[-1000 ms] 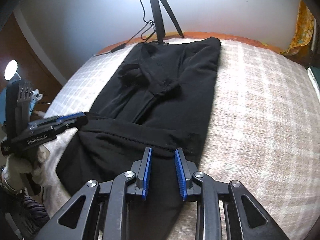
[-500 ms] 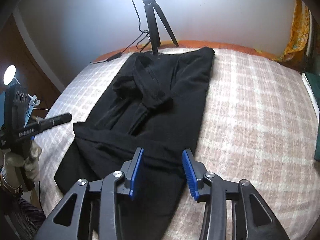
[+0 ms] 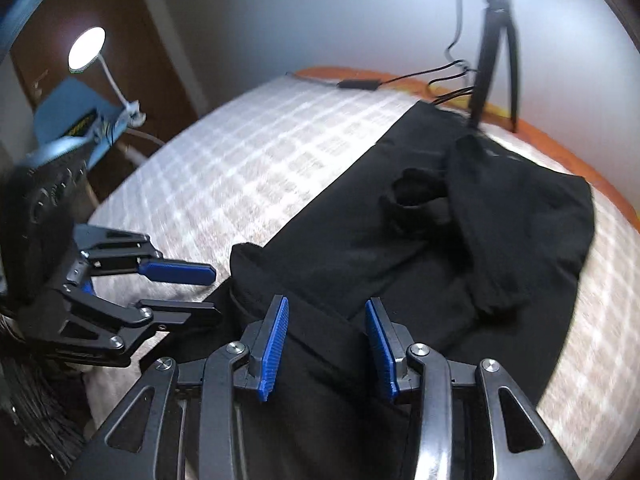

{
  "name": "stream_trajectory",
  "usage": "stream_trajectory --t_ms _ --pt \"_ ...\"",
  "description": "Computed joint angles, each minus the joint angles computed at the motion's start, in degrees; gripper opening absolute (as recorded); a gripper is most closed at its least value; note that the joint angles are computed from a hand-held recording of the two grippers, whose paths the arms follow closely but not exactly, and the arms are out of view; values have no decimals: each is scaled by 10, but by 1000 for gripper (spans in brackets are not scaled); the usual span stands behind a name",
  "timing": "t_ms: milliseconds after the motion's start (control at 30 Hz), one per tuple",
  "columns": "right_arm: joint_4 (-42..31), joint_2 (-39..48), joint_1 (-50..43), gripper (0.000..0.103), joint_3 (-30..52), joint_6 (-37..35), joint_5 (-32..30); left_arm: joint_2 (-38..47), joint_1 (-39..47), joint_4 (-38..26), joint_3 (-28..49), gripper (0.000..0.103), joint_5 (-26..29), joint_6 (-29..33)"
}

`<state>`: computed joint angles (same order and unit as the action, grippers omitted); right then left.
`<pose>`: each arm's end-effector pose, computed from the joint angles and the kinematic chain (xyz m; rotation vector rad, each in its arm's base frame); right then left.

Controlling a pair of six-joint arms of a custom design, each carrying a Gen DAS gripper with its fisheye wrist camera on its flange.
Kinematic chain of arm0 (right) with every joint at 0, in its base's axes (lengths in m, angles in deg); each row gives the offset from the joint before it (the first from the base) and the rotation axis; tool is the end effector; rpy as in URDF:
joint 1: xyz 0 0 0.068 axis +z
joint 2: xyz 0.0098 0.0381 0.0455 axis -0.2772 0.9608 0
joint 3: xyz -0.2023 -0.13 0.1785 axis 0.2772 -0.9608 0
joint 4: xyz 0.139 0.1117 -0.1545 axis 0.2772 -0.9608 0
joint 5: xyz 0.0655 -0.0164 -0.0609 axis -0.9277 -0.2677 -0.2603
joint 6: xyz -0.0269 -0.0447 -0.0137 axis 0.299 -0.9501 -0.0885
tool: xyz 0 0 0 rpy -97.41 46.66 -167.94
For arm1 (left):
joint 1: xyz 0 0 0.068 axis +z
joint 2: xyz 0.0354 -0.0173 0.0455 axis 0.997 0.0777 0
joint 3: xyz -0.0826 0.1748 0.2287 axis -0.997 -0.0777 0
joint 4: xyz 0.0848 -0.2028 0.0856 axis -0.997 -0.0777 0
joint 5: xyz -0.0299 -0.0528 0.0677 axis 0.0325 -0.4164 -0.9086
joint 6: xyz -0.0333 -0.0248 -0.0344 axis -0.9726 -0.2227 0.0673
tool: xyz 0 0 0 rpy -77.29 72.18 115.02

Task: Fold small clothes
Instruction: 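Open both grippers and lift them off the folded shirt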

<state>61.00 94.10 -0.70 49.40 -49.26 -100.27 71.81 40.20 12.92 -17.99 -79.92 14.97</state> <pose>0.2667 0.0833 0.0126 -0.8223 2.4371 0.3370 0.2347 -0.2382 0.0615 0.4185 2.5309 -0.5320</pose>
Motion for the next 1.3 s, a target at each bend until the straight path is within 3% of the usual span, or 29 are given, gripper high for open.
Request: stream_trajectory --t_ms 167,200,300,500,567,633,833,933,1033,1100,1200,1267,1300 --pt "-52 17 -4 43 40 -10 -8 5 1 4 0 33 1 2" --pt "-57 19 -8 40 41 -12 -15 6 1 4 1 33 0 2" --pt "-48 21 -17 9 36 -14 -34 5 2 1 3 33 -3 4" --pt "18 26 -4 4 14 1 6 3 -7 -10 6 33 -24 9" --pt "36 27 -2 8 9 13 19 3 -9 -13 6 33 -27 11" --pt "12 18 -18 35 16 28 -4 2 -10 -16 7 33 -28 8" --pt "92 -18 -111 37 -60 61 -83 -1 -15 -12 -1 32 -22 10" --pt "136 -20 -147 37 -109 53 -53 -4 -34 -10 -9 32 -47 15" --pt "185 6 -187 38 -145 46 -26 -10 -36 -2 -22 32 -35 5" --pt "176 26 -222 44 -144 51 -22 -14 -41 -3 -28 32 -34 4" --pt "140 46 -262 44 -129 48 -71 -15 -55 -4 -30 32 -47 5" --pt "173 65 -272 35 -141 49 -92 -14 -68 -13 -25 28 -67 13" --pt "167 63 -269 9 -141 51 -96 -13 -72 -16 -22 25 -75 15"
